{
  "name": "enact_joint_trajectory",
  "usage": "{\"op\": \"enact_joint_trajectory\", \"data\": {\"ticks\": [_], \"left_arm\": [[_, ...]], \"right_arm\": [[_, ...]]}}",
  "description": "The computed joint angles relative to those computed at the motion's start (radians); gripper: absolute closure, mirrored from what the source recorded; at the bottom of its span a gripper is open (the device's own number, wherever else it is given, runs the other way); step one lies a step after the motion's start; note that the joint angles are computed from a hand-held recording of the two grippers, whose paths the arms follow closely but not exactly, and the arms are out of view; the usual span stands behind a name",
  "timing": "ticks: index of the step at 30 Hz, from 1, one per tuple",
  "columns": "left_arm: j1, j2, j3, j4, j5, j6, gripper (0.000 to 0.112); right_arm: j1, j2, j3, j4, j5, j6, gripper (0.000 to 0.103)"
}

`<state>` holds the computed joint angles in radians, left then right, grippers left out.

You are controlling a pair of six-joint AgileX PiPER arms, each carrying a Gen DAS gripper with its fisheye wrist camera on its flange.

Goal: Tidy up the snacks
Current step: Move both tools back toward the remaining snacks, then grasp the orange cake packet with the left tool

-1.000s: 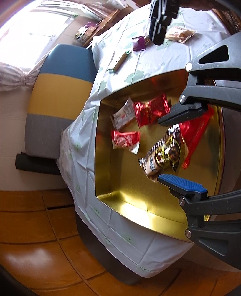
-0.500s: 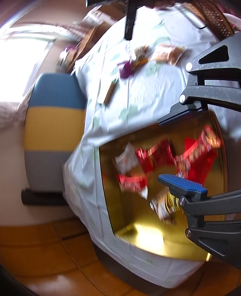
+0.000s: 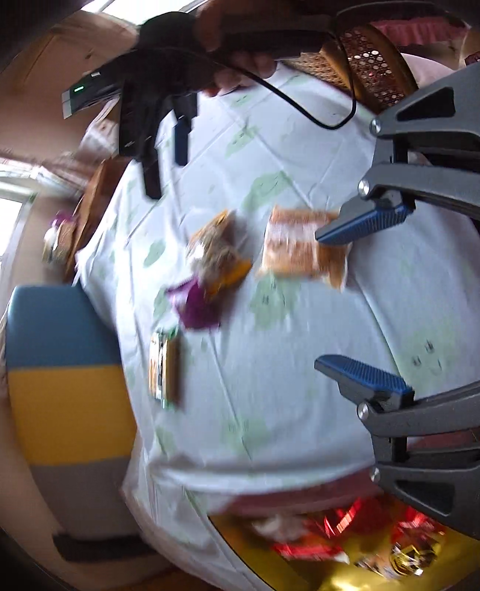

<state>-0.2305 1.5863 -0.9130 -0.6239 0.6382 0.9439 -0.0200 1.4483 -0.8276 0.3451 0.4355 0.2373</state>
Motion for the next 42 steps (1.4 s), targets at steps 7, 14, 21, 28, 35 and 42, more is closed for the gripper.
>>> {"op": "enact_joint_trajectory", "data": {"ticks": [7,14,21,28,35,42], "left_arm": [[-0.180,0.107,-0.032,0.065,-0.094,-0.068,0.029],[-0.183,0.197,-0.054,0.017,-0.140,-0.090,0.052],[-0.081,0.116,0.060,-0.070,-0.217,-0.007,0.052],[0.039,0.066,0.188,-0.356,-0.286,0.321,0.052],[0.066,0.034,0.269,-0.660,-0.300,0.657,0.052],[0.072,0.058,0.259,-0.750,-0.283,0.737,0.052]], "right_arm": [[-0.006,0.000,0.006,0.053,-0.002,-0.053,0.023],[0.001,0.004,0.000,0.023,-0.001,-0.030,0.023],[0.031,0.023,-0.015,-0.085,0.013,0.060,0.023],[0.071,0.059,-0.037,-0.133,0.038,0.083,0.023],[0.164,0.089,-0.067,-0.204,0.047,0.106,0.024],[0.260,0.203,-0.230,-0.304,0.097,0.156,0.024]]}}
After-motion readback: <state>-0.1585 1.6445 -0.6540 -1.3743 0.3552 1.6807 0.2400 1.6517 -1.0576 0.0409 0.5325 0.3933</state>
